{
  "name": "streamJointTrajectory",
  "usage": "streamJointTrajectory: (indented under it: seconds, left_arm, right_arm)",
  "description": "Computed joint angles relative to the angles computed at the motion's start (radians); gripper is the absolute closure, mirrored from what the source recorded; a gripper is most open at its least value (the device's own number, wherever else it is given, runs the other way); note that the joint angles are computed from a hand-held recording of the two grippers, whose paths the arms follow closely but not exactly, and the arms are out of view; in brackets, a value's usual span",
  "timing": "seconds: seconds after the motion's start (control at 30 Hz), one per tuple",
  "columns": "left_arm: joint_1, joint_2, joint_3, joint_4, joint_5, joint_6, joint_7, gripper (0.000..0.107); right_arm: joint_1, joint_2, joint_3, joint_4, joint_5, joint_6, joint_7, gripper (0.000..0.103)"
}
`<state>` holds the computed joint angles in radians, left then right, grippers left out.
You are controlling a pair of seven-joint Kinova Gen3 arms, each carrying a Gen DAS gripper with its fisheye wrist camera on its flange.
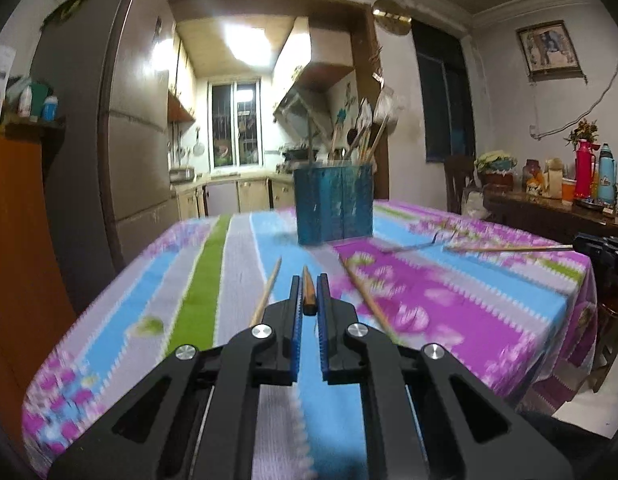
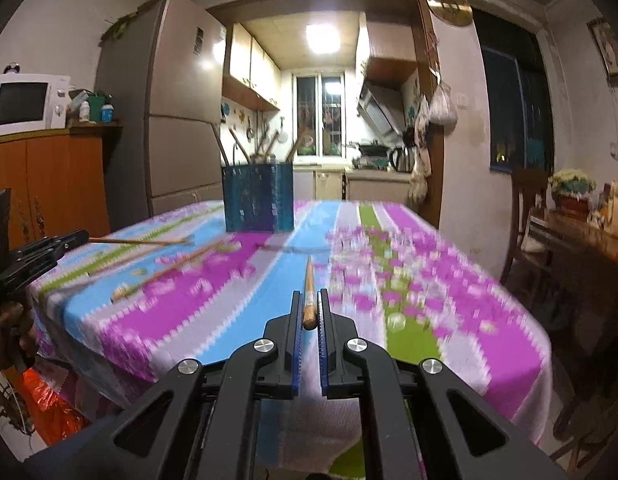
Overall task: Organize utensils
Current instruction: 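Close the left tool on a chopstick while the right tool grasps another, then lift both chopsticks and carry them toward the blue holder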
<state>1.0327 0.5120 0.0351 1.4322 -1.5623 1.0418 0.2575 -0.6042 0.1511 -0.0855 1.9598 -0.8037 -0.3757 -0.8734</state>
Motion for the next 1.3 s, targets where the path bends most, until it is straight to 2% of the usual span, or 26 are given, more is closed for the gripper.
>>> streamJointTrajectory:
  seconds: [0.2,0.37,0.47,0.57,0.67,0.83,0.9,1.03,1.07,1.17,1.2,1.27,1.3]
  left_arm:
    - [-0.007,0.002,-0.014,-0.064,-0.061,-0.022,-0.059,0.102]
    - [-0.032,0.010,-0.028,-0.152,-0.070,-0.079,-0.150,0.102]
    - [-0.052,0.015,-0.046,-0.220,-0.049,-0.140,-0.215,0.102]
    - [-0.061,0.023,-0.069,-0.277,-0.015,-0.183,-0.265,0.102]
    - [-0.068,0.031,-0.091,-0.330,0.031,-0.226,-0.312,0.102]
    - [-0.080,0.044,-0.124,-0.392,0.118,-0.279,-0.382,0.102]
    - [-0.076,0.048,-0.146,-0.396,0.144,-0.286,-0.389,0.102]
    - [-0.064,0.038,-0.170,-0.369,0.202,-0.274,-0.404,0.102]
    - [-0.051,0.026,-0.175,-0.341,0.202,-0.262,-0.388,0.102]
    - [-0.034,-0.029,-0.130,-0.213,0.149,-0.239,-0.307,0.101]
    - [-0.004,-0.046,-0.128,-0.167,0.154,-0.221,-0.276,0.097]
    - [0.083,-0.065,-0.154,-0.074,0.145,-0.183,-0.194,0.072]
    - [0.119,-0.070,-0.165,-0.029,0.125,-0.172,-0.154,0.055]
  right_arm:
    - [0.044,-0.036,-0.009,-0.063,0.102,0.065,-0.032,0.095]
    - [0.090,-0.028,-0.001,-0.190,0.237,0.186,-0.108,0.095]
    - [0.064,-0.007,0.054,-0.285,0.279,0.279,-0.127,0.095]
    - [0.092,0.031,0.054,-0.405,0.319,0.399,-0.157,0.095]
    - [0.046,0.067,0.125,-0.502,0.378,0.489,-0.215,0.095]
    - [0.058,0.140,0.139,-0.680,0.451,0.639,-0.309,0.095]
    - [0.050,0.162,0.151,-0.726,0.495,0.668,-0.352,0.095]
    - [0.063,0.173,0.120,-0.746,0.557,0.677,-0.391,0.095]
    - [0.066,0.170,0.112,-0.739,0.572,0.670,-0.400,0.095]
    - [0.081,0.153,0.086,-0.704,0.615,0.646,-0.425,0.095]
    - [0.083,0.145,0.082,-0.687,0.631,0.635,-0.437,0.095]
    - [0.106,0.126,0.055,-0.650,0.647,0.613,-0.452,0.095]
    - [0.124,0.114,0.036,-0.625,0.650,0.598,-0.458,0.095]
